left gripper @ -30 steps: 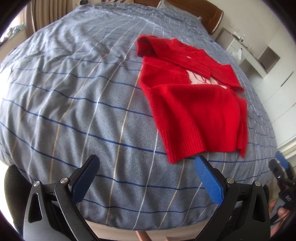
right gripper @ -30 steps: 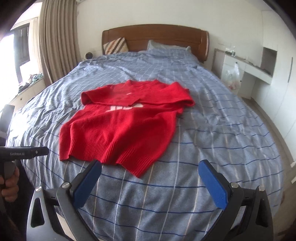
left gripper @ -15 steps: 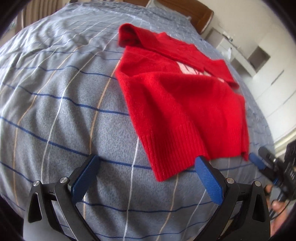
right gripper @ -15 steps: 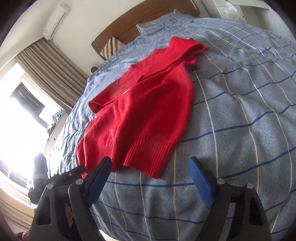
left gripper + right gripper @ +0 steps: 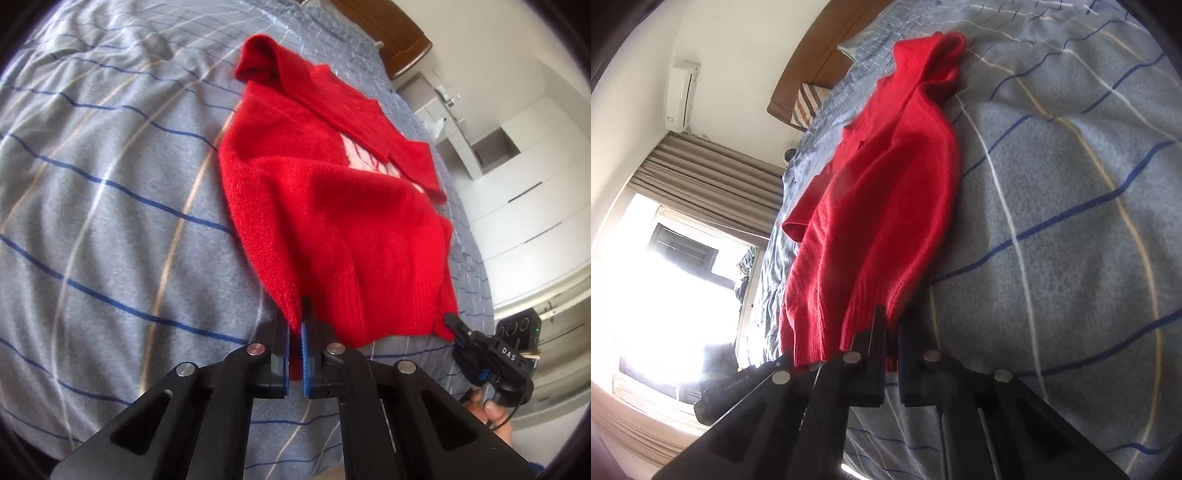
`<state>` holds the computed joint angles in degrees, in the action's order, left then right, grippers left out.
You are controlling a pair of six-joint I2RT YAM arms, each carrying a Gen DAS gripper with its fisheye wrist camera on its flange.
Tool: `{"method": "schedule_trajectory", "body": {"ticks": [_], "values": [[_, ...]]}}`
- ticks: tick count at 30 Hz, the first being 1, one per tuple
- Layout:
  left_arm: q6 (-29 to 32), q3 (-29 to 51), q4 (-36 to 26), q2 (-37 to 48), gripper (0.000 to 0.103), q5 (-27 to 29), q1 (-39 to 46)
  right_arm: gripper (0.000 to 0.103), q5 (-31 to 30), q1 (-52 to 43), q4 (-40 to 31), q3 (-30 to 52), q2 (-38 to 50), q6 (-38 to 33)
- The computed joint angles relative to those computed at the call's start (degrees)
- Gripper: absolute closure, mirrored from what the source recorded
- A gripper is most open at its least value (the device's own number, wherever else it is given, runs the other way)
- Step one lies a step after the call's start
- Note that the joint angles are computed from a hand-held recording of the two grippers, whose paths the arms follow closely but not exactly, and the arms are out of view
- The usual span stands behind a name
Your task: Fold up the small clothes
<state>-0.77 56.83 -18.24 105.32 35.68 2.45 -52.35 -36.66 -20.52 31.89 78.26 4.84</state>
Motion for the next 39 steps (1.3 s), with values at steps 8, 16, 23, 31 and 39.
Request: {"method": "schedule_trajectory", "body": {"ticks": [8, 16, 23, 31, 39], "values": [[17.03, -2.07, -10.09, -10.24, 0.101, -3.38, 5.18, 0.099, 13.19, -6.86, -29.99, 8.61, -14.87, -20.53], [16.94, -9.26, 0.35, -8.01, 0.101, -13.19, 2.10, 0.099, 28.17, -1.96, -25.81, 0.86, -20.45, -19.27], [13.84, -12.56, 9.39, -4.62, 0.100, -14.66, 1.16, 0.100, 31.30, 0.55, -13.72, -4.03, -13.78, -14.94], [12.60, -15.91, 11.51, -8.48, 0.090, -16.74, 0.32, 0.092, 30.85, 1.22, -15.04, -5.56, -19.02, -17.19], [18.99, -18.42, 5.35, -20.86, 0.021, -22.86, 2.20, 0.064, 36.41, -3.32, -33.37, 4.23, -27.79, -30.03]]}}
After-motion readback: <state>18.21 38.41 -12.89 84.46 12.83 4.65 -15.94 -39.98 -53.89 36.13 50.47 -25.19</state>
